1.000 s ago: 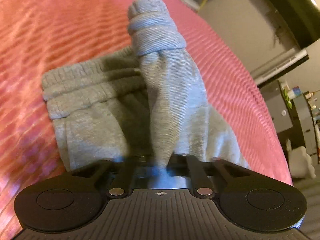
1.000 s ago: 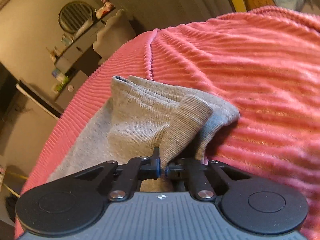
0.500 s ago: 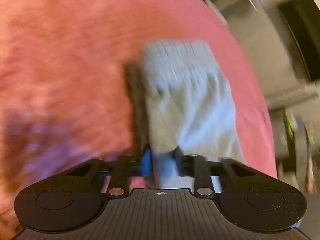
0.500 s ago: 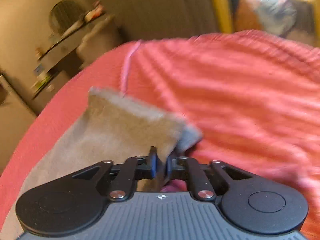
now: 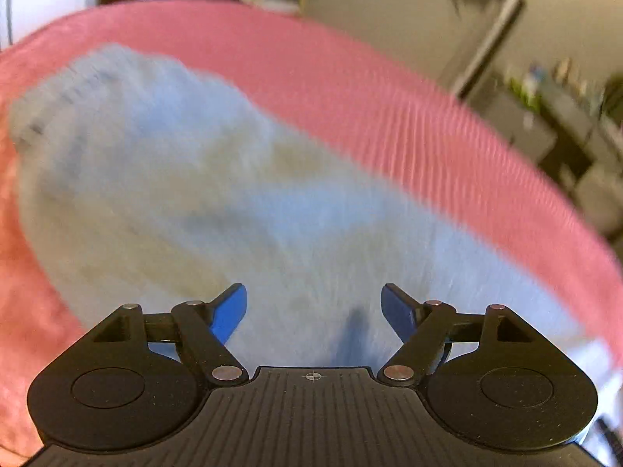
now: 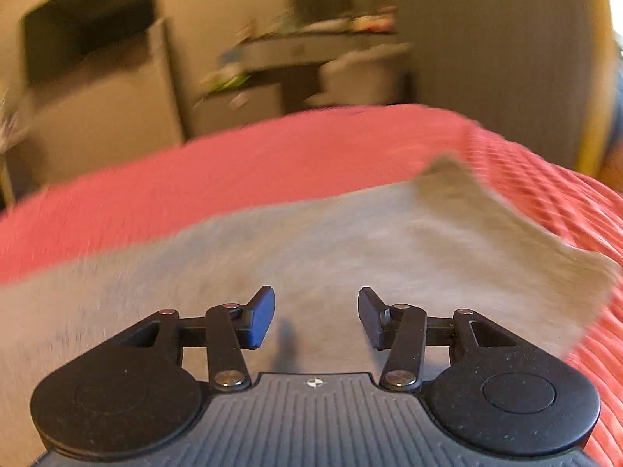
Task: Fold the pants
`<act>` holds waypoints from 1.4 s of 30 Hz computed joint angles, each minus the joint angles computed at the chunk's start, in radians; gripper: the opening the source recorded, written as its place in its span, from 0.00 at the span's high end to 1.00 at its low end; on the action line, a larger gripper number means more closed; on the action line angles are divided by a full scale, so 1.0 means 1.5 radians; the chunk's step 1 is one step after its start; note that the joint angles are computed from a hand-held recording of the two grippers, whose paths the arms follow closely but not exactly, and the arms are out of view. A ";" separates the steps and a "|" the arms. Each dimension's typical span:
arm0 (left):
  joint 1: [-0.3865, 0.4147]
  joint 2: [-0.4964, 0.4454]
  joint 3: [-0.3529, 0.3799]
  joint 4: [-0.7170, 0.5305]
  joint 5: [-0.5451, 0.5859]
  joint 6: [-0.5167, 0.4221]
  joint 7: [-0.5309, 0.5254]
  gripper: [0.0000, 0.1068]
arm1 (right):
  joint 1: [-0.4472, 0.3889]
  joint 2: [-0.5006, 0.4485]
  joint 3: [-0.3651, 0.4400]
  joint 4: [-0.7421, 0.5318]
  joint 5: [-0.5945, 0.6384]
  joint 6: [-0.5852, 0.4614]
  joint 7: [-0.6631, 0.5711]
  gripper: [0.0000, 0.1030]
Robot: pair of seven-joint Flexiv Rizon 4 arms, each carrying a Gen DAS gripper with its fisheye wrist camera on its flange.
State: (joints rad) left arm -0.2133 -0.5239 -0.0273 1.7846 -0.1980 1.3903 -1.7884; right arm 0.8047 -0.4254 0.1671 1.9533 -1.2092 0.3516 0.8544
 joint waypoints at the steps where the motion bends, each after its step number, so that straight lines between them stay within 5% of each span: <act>1: -0.023 -0.016 0.030 -0.022 0.023 -0.019 -0.010 0.24 | -0.007 -0.003 0.001 0.000 0.001 0.014 -0.029 0.54; 6: -0.088 -0.049 0.120 -0.063 0.116 -0.008 -0.039 0.22 | -0.036 0.050 0.016 0.074 0.048 0.041 -0.029 0.52; 8: -0.114 -0.049 0.156 -0.067 0.136 -0.014 -0.091 0.23 | -0.034 0.066 0.032 0.080 0.121 -0.011 -0.029 0.52; 13: -0.096 -0.014 0.148 -0.018 0.141 0.024 -0.158 0.27 | -0.026 0.127 0.074 0.123 0.273 -0.120 0.079 0.53; 16: -0.058 0.009 0.089 0.017 0.135 0.067 -0.123 0.26 | -0.026 0.168 0.094 0.178 0.218 -0.076 0.167 0.52; 19: -0.019 0.031 0.022 0.056 0.099 0.091 -0.035 0.24 | -0.055 0.184 0.080 0.231 0.034 0.069 0.212 0.52; 22: -0.101 0.021 0.121 0.025 0.146 0.053 -0.069 0.24 | -0.081 0.175 0.070 0.252 -0.049 0.143 0.216 0.52; 24: -0.140 0.015 0.177 0.011 0.173 0.040 -0.115 0.24 | -0.077 0.175 0.081 0.262 -0.027 0.110 0.201 0.53; 26: -0.143 0.013 0.189 0.011 0.183 0.051 -0.148 0.24 | -0.046 0.172 0.107 0.240 0.083 0.003 0.203 0.53; 28: -0.140 0.014 0.189 0.011 0.184 0.049 -0.166 0.24 | -0.022 0.193 0.130 0.242 0.177 -0.084 0.261 0.50; 30: -0.136 0.020 0.180 0.012 0.190 0.033 -0.169 0.24 | -0.017 0.231 0.146 0.278 0.222 -0.089 0.362 0.47; 35: -0.129 0.017 0.160 -0.003 0.217 0.005 -0.166 0.24 | -0.050 0.297 0.141 0.412 0.003 0.043 0.651 0.47; 42: -0.126 0.028 0.160 0.003 0.246 0.002 -0.186 0.24 | -0.085 0.278 0.124 0.411 -0.071 0.068 0.692 0.63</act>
